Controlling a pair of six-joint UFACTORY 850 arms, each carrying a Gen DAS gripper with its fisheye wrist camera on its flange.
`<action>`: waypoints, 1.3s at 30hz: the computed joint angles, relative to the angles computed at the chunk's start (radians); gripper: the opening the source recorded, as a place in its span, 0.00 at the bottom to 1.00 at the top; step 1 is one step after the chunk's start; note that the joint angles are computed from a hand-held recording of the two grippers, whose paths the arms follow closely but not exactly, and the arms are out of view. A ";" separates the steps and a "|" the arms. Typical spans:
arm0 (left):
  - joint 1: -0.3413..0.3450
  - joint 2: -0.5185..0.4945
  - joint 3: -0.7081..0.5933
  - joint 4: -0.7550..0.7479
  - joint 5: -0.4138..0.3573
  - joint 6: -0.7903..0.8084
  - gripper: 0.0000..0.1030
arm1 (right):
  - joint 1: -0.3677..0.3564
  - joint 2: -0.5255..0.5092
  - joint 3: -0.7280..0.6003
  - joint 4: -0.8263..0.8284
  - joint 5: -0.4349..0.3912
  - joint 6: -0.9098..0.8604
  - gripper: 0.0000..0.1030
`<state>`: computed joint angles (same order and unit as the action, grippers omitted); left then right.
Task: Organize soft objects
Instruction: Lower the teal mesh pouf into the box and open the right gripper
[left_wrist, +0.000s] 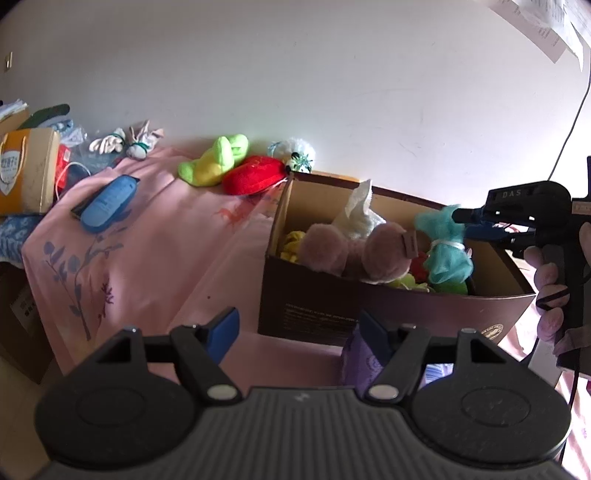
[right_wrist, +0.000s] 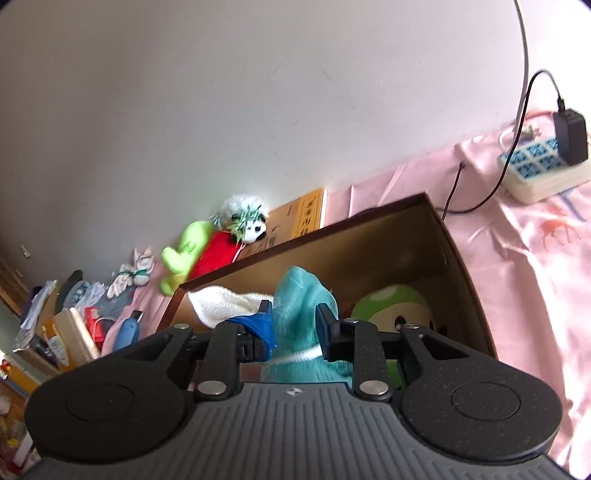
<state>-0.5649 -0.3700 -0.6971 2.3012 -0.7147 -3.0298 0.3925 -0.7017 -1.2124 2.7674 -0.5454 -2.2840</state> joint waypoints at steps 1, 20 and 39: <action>-0.001 0.001 0.000 -0.001 0.002 -0.001 0.70 | 0.001 0.004 -0.007 -0.013 0.038 -0.025 0.09; 0.004 0.025 0.035 -0.099 -0.017 0.022 0.70 | 0.020 -0.018 -0.014 -0.703 -0.228 0.680 0.07; -0.007 0.046 0.013 -0.167 0.003 0.111 0.71 | -0.001 0.089 0.098 -0.426 -0.071 0.411 0.12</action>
<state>-0.5723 -0.3237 -0.6844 2.1341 -0.7113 -2.9183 0.3917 -0.6126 -1.1145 2.3410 -0.6160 -1.8727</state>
